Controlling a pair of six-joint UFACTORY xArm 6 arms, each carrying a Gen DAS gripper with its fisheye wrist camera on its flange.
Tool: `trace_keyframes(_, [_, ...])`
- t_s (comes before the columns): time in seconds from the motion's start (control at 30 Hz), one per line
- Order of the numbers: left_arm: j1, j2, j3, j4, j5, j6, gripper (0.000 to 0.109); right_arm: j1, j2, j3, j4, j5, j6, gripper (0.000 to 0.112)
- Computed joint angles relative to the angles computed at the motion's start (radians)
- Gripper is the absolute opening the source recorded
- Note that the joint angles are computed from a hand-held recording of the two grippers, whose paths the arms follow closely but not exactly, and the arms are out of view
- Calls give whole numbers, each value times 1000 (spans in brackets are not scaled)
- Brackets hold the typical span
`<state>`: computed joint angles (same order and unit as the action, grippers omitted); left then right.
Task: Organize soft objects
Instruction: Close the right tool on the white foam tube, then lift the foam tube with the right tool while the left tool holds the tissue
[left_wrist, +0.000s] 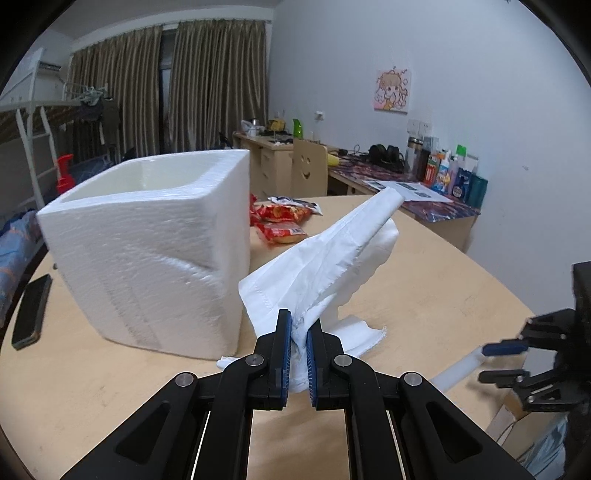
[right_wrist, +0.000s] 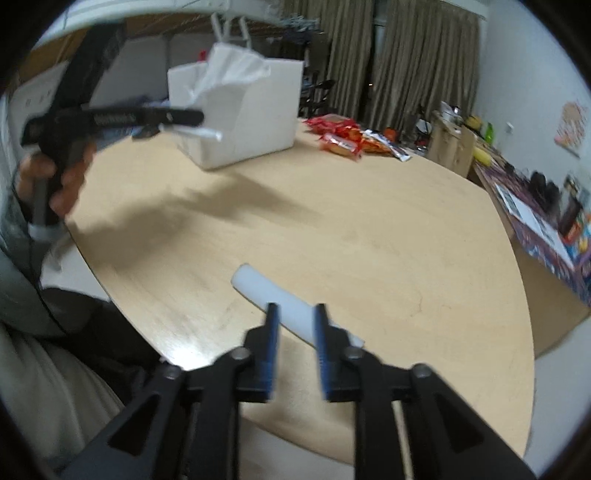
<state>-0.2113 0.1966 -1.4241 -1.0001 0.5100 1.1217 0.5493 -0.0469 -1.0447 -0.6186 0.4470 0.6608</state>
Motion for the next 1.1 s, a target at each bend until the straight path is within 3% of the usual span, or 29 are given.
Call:
trace_keyframes(0.23, [28,-32,41,-8,0,1,8,-28,30,-20,107,-23,-237,37])
trace_keyframes(0.53, [59,-46,61,-19,7,-15,8,-48,72,-57,442,10,-648,38])
trace_keyframes(0.8, [63,-55,68,-16,19,-28,8,-61,98,-110,640,81,-918,38])
trace_keyframes(0.9, [63,-51,65,-2,24,-46,8,-48,118,-139,564,100,-873,30])
trace_keyframes(1.1, [58,-54,66,-9,27,-47,8,-33,114,-143,453,114,-624,25])
